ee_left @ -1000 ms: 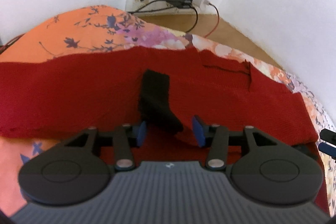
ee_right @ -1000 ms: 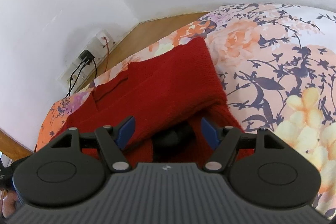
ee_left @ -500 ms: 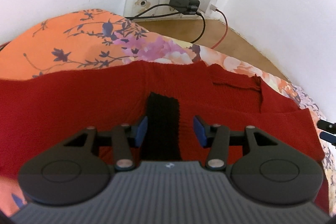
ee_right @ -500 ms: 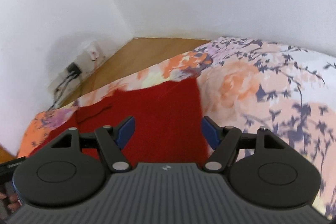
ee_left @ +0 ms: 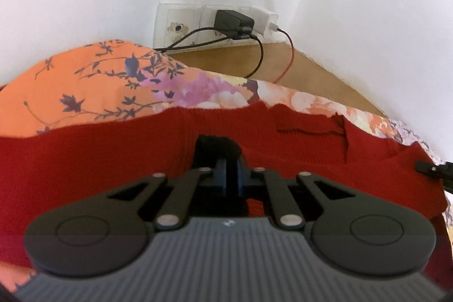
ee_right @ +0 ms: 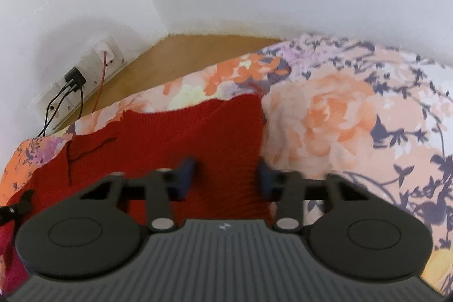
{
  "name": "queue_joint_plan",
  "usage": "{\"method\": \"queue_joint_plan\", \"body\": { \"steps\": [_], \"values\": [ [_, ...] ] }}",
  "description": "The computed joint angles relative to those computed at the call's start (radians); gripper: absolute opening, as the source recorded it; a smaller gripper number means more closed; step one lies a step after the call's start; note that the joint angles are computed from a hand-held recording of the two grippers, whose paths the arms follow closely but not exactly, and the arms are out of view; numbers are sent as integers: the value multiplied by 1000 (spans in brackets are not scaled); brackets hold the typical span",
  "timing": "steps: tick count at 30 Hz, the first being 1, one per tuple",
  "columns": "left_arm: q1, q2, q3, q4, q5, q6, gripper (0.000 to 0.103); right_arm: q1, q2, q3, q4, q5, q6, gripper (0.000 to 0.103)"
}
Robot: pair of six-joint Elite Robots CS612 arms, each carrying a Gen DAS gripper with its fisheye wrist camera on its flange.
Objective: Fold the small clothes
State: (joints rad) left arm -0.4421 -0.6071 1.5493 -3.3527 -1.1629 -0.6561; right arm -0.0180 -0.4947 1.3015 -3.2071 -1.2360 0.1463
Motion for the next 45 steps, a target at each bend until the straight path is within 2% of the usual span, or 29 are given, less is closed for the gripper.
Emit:
{"method": "queue_joint_plan", "body": {
  "steps": [3,6,10,13,15,16,18,20,24,28,32,40,45],
  "values": [
    [5,9,-22,28,-2,11,8,-12,3,10,-84,34,63,17],
    [9,17,-42,84,-13,8,9,-9,2,16,-121,4,73,17],
    [8,18,-42,97,-10,2,12,0,11,1,-77,-48,51,17],
    [9,12,-41,111,-15,-1,18,-1,17,-9,-40,-53,55,21],
    [6,5,-36,119,-9,-13,30,-6,14,-5,-37,-35,55,38],
    [5,1,-33,127,-3,-18,34,-8,12,-3,-32,-25,59,43],
    [1,-10,-23,148,10,-34,47,-8,6,2,-32,-25,64,67],
    [-2,-25,-10,167,15,-52,50,-7,0,13,-47,-29,71,75],
    [-4,-62,44,154,-21,-78,50,-9,-19,43,-77,-9,88,78],
    [-6,-108,103,170,-26,-122,51,-12,-44,84,-108,18,101,81],
    [-12,-157,164,191,13,-187,51,-13,-73,132,-137,34,102,84],
    [-20,-233,268,235,142,-287,51,-14,-119,216,-190,89,147,85],
    [2,-258,317,289,148,-399,51,-3,-135,248,-211,109,143,86]
  ]
}}
